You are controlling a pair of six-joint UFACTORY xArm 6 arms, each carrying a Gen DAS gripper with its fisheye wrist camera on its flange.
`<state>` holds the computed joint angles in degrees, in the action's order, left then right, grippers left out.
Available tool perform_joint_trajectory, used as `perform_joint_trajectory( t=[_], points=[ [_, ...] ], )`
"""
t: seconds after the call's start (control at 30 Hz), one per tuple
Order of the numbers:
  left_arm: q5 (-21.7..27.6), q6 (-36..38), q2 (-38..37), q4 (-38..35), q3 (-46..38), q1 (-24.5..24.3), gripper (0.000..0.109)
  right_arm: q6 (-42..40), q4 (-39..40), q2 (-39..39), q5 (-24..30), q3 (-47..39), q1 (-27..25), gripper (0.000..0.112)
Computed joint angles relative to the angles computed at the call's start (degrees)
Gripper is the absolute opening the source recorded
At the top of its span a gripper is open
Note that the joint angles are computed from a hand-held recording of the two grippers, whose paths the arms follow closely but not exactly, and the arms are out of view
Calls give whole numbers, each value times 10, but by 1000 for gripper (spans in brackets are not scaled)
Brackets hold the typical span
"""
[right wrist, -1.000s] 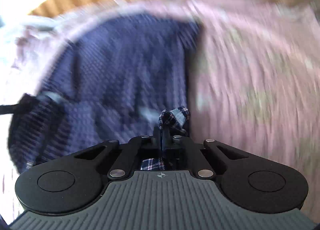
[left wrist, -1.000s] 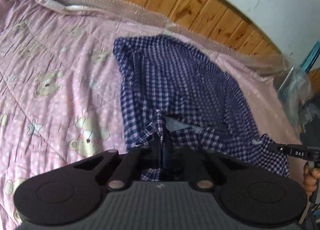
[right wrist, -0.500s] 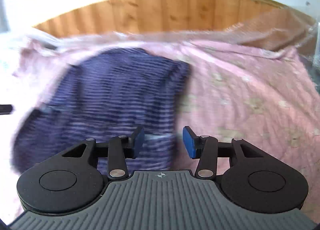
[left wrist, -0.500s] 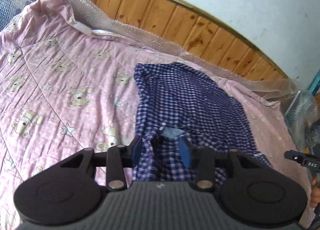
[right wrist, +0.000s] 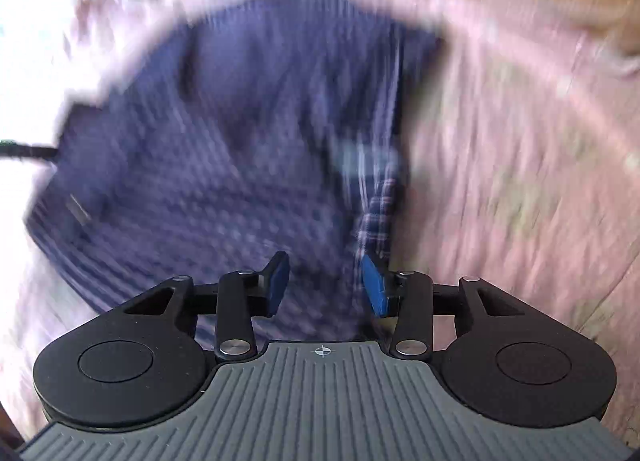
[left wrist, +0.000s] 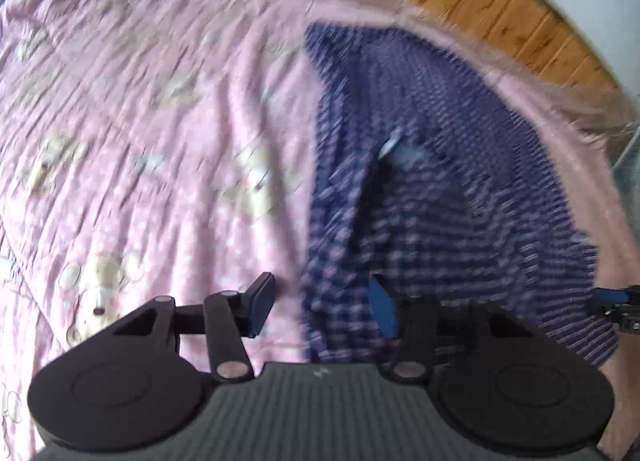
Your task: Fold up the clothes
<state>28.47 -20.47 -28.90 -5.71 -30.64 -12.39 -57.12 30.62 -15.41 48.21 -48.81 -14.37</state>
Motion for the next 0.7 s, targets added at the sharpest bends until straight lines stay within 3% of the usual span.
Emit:
perform_joint_trajectory(
  t=[0.1, 0.17, 0.33, 0.47, 0.7],
  points=[
    [-17, 93, -12, -83, -21, 10, 49, -6, -2, 49, 42, -72, -11, 44],
    [-37, 118, 2, -78, -46, 16, 66, -54, 55, 76, 69, -126, -29, 51],
    [-34, 142, 196, -8, -227, 36, 69, -69, 67, 222, 50, -300, -6, 52],
    [-1, 102, 352, 60, -386, 52, 69, -72, 62, 358, 42, -463, 28, 52],
    [37, 149, 507, 25, -558, 78, 70, -22, -5, 643, 132, -858, 83, 60]
  ],
)
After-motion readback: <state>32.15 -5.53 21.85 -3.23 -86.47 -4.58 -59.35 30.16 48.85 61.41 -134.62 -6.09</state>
